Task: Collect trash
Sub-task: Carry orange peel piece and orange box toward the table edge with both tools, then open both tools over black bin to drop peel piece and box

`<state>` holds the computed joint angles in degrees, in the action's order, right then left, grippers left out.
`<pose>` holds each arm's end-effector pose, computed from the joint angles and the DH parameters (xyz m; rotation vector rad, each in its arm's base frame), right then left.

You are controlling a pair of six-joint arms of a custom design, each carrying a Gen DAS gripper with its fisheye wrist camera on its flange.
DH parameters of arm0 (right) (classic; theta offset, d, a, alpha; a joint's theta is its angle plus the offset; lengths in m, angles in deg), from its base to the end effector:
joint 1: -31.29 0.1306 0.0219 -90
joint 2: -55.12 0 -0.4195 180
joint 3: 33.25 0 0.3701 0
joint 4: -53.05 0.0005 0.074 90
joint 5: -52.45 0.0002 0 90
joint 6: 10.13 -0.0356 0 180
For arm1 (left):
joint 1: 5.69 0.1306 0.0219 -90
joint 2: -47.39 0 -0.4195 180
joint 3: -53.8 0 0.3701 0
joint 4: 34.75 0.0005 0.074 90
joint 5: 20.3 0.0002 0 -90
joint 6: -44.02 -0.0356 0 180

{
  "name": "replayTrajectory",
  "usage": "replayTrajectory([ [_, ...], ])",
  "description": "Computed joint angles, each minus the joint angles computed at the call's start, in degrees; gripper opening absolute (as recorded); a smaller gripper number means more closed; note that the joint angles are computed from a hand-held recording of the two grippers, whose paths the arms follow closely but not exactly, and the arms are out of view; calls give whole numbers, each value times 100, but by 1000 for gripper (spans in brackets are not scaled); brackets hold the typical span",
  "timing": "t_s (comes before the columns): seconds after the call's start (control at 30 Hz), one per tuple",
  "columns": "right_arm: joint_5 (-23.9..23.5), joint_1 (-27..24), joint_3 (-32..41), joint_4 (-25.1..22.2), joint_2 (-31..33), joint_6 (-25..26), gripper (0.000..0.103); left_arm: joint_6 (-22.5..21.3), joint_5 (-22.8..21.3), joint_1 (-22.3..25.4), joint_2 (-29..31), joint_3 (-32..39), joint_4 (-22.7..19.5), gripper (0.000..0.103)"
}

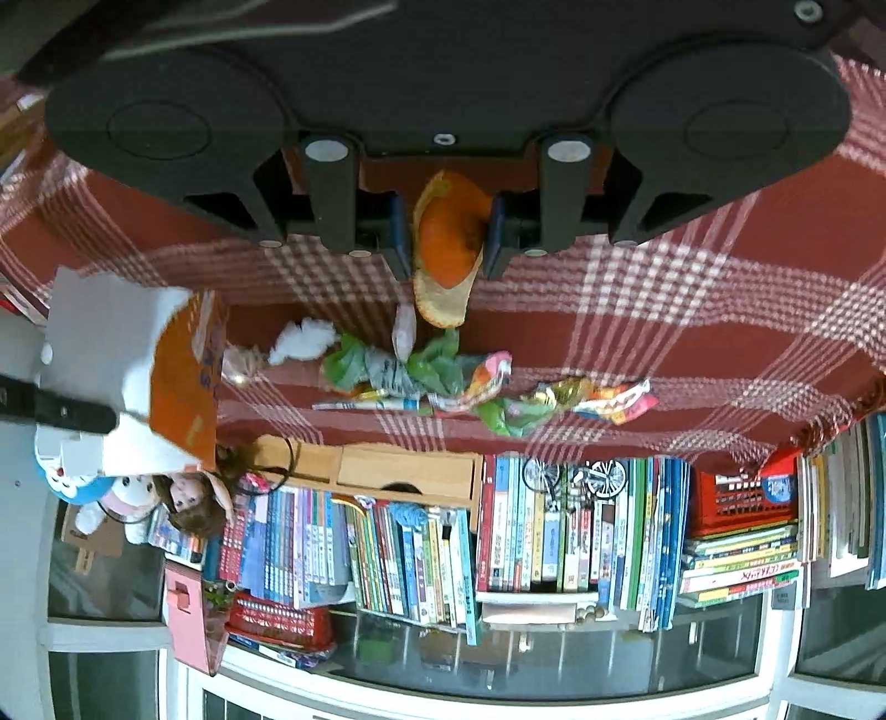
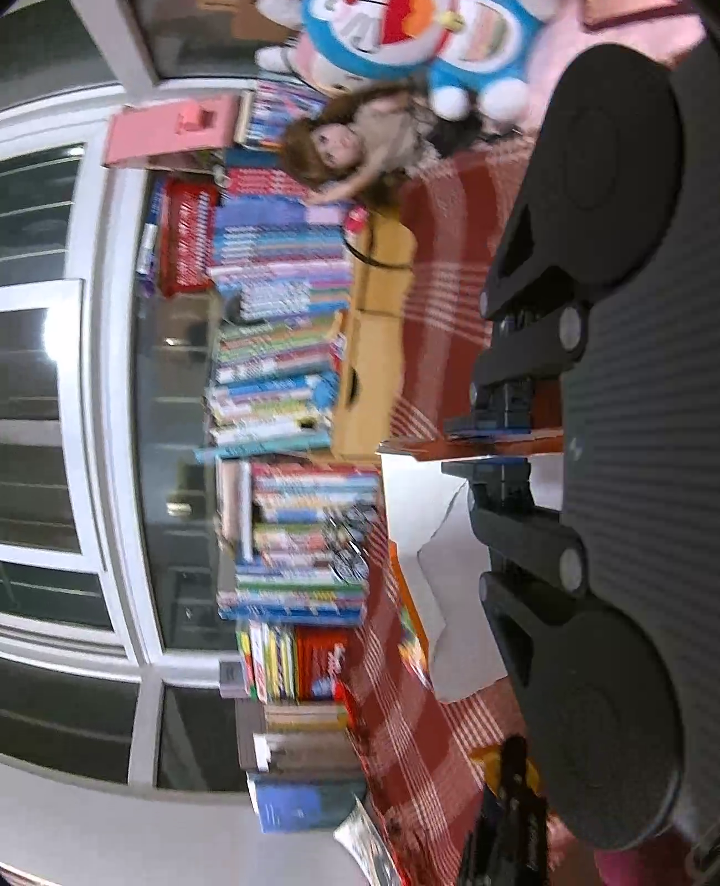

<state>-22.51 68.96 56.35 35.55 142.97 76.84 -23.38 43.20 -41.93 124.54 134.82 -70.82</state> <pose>0.3862 0.2858 0.5315 -0.3711 1.8059 0.2559 0.3215 -0.2166 0.5080 -0.0212 2.0706 -0.1356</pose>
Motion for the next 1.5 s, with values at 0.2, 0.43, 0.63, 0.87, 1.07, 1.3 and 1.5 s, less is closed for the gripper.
replayTrajectory([
  [0.2,-155,383,-504,-237,-402,-301,9,295,6,-249,-353,-205,-438,26],
  [0.43,-231,836,-1001,-150,-792,-550,9,552,156,-593,-647,-364,-1021,26],
  [0.63,-339,1046,-1103,-230,-977,-698,9,795,185,-795,-780,-479,-1340,26],
  [0.87,-601,1200,-1135,-425,-958,-802,9,904,420,-825,-728,-559,-1577,26],
  [1.07,-908,1232,-1280,-591,-731,-1152,9,1017,801,-759,-546,-675,-1817,26],
  [1.3,-959,1217,-1378,-861,-283,-1217,9,983,1052,-737,-299,-845,-2027,26],
  [1.5,-924,1178,-1356,-1027,48,-1148,9,871,1158,-703,-154,-898,-2112,26],
])
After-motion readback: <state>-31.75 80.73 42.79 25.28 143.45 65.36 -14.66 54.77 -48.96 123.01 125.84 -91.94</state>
